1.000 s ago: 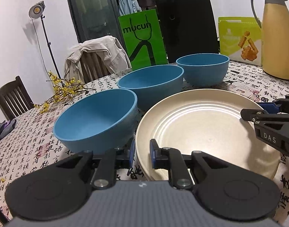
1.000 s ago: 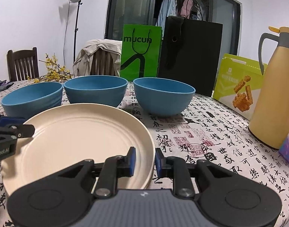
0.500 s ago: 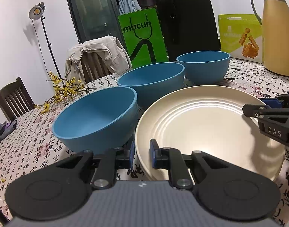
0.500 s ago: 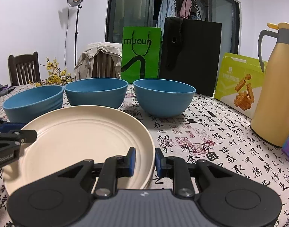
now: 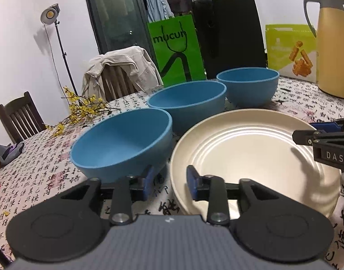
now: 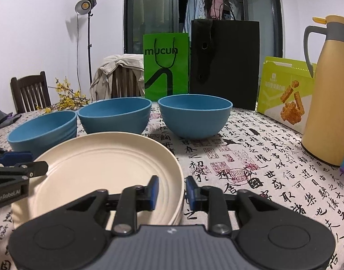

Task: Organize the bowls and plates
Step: 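Open both tools to release the cream plates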

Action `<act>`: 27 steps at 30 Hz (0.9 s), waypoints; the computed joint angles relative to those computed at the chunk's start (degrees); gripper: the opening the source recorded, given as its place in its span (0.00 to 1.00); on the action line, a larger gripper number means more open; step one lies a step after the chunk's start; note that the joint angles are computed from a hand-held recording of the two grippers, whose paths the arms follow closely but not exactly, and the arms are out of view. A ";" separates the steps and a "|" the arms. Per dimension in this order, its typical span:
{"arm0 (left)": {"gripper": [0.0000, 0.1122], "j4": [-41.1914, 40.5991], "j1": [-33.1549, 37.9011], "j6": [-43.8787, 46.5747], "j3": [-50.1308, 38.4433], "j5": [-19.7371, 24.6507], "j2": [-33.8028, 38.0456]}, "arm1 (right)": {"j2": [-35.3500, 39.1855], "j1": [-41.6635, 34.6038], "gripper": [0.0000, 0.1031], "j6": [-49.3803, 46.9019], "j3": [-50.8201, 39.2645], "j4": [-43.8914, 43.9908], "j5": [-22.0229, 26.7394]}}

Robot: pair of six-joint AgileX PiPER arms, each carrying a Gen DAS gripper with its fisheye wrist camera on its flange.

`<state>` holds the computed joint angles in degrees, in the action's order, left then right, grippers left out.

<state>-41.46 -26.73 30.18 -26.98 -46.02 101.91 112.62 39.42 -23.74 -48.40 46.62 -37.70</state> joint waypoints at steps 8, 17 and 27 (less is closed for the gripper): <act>0.49 5.32 3.08 -4.99 3.40 0.03 -4.07 | -1.73 1.47 0.64 2.14 2.00 -2.01 -2.58; 0.86 16.59 8.62 -17.08 11.39 -8.10 -8.03 | -4.19 3.74 0.99 5.25 4.64 -4.01 -6.08; 0.92 22.90 14.70 -21.25 18.63 -11.11 -16.40 | -8.43 6.10 1.00 9.73 7.18 -4.93 -6.15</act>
<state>-18.55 -12.03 8.94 -8.35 -57.12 85.51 104.19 45.52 -14.02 -41.22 41.69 -43.85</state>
